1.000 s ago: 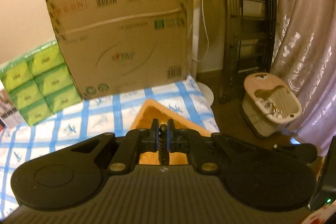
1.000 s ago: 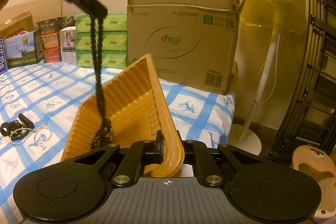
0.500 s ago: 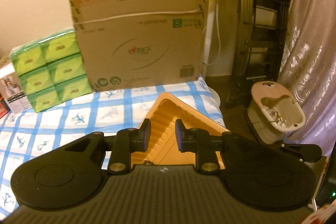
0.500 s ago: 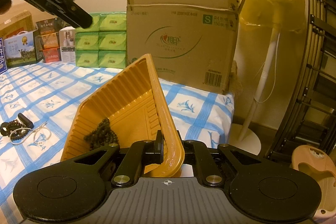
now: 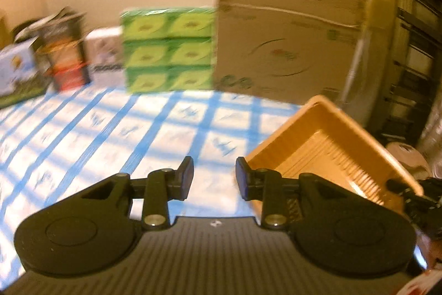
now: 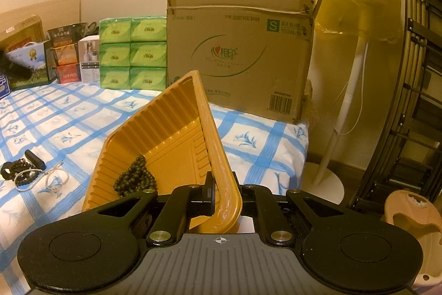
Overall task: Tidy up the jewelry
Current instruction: 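Move the left tool back to the pearl necklace on the bed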
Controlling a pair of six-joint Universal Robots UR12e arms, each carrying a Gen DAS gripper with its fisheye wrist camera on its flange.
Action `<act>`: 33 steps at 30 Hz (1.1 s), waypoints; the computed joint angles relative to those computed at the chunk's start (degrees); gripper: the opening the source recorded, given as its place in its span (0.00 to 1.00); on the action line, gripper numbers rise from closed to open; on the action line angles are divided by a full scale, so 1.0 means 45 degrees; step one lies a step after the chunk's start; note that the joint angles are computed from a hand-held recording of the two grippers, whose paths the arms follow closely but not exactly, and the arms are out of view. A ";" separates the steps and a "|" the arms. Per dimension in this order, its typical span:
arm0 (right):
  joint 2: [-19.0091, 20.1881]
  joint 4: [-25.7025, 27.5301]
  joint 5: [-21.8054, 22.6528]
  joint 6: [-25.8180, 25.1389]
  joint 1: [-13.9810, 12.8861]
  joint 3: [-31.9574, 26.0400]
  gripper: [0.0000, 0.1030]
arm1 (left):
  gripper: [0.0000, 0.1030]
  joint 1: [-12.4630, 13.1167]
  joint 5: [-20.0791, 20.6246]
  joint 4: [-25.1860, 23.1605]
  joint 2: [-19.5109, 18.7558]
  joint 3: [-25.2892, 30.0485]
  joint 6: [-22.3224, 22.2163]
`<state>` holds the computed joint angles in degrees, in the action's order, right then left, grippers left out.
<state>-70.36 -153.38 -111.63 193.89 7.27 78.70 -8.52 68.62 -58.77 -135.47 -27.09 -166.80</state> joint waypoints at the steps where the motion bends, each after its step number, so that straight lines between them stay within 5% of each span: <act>1: -0.0008 0.0012 0.0010 0.0011 -0.0003 -0.0003 0.08 | 0.29 0.0056 0.0170 0.0269 0.0217 -0.0484 -0.0152; 18: -0.0010 0.0006 -0.0003 -0.0007 0.0001 0.0004 0.08 | 0.32 0.0599 0.2836 0.2873 0.2272 -0.5536 -0.1743; 26: -0.0009 0.0016 -0.0035 0.0021 0.0012 0.0003 0.08 | 0.32 0.0649 0.2908 0.3003 0.2412 -0.6304 -0.1508; 33: -0.0014 0.0004 -0.0021 0.0005 0.0010 0.0015 0.08 | 0.30 0.0746 0.1879 0.2699 0.2127 -0.6167 -0.2104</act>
<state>-70.42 -153.36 -111.72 193.92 7.31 78.77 -5.16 77.07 -46.62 -125.90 -54.84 -176.27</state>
